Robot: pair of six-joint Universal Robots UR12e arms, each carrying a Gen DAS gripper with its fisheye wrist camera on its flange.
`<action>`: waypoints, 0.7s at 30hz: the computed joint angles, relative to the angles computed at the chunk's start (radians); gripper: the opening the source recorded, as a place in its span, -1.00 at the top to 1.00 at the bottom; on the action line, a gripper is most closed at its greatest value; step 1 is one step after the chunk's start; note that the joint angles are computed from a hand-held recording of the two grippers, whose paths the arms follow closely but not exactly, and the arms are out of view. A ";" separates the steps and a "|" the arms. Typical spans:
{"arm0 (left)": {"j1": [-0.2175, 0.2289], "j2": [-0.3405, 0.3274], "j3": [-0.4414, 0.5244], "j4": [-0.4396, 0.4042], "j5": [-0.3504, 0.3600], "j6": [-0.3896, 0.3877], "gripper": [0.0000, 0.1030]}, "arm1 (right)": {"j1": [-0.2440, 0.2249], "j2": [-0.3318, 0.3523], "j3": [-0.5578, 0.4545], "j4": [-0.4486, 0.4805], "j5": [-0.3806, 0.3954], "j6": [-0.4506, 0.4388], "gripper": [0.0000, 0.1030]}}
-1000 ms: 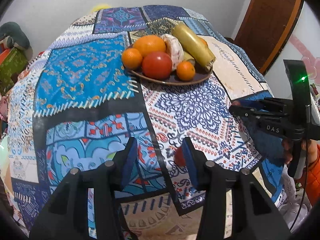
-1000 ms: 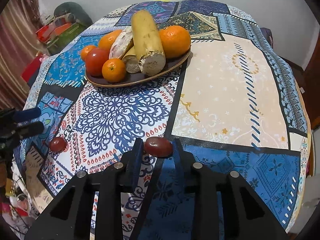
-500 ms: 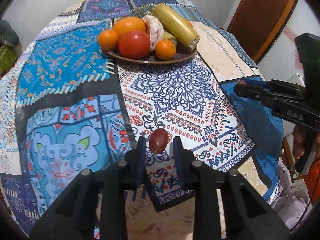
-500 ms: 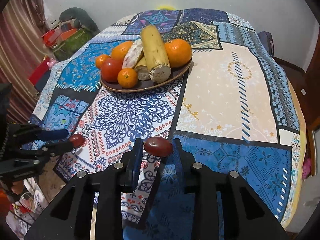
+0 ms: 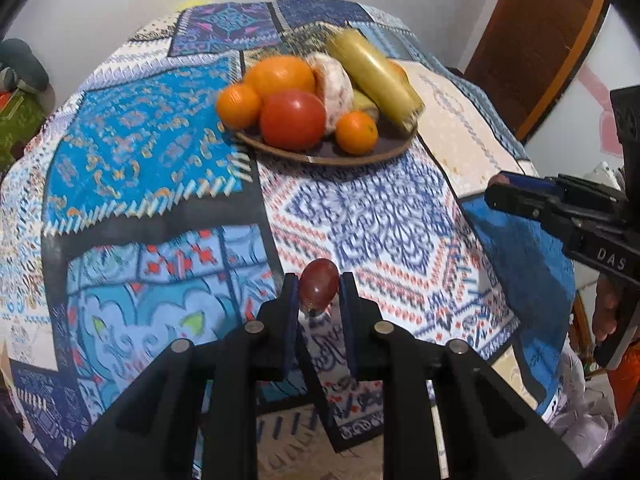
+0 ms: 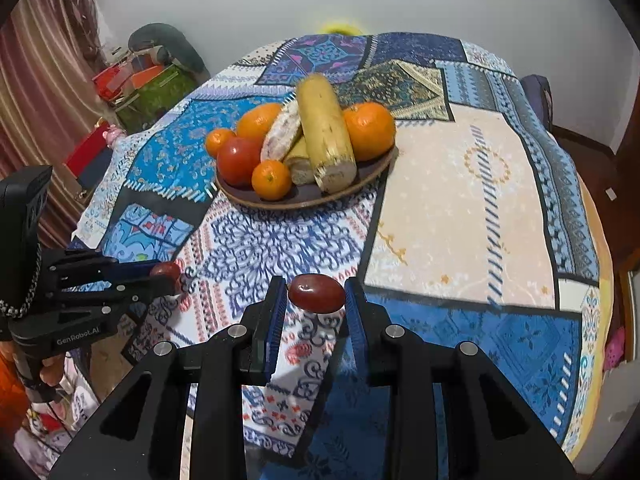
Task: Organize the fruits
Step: 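Lower both dates onto the plate and open both tools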
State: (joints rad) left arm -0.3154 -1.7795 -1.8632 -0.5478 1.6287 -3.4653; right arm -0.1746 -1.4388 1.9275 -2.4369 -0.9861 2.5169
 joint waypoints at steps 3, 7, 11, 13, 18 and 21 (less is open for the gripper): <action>0.009 -0.001 0.008 0.018 0.003 0.000 0.62 | 0.009 0.007 -0.009 -0.019 0.007 0.005 0.47; 0.019 -0.010 0.024 0.048 0.002 0.006 0.62 | 0.020 0.018 -0.022 -0.032 0.021 0.010 0.47; 0.024 -0.023 0.043 0.065 0.009 0.021 0.62 | 0.030 0.029 -0.030 -0.061 0.023 0.019 0.47; 0.025 -0.029 0.052 0.074 0.018 0.031 0.62 | 0.033 0.038 -0.037 -0.060 0.031 0.024 0.47; 0.034 -0.045 0.072 0.105 0.010 0.048 0.62 | 0.044 0.062 -0.060 -0.067 0.042 0.040 0.47; 0.043 -0.057 0.084 0.122 -0.003 0.051 0.62 | 0.052 0.076 -0.074 -0.079 0.050 0.049 0.47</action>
State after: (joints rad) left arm -0.2724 -1.8367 -1.7787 -0.4262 1.6260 -3.4143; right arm -0.1226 -1.3629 1.8534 -2.5155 -0.9362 2.5655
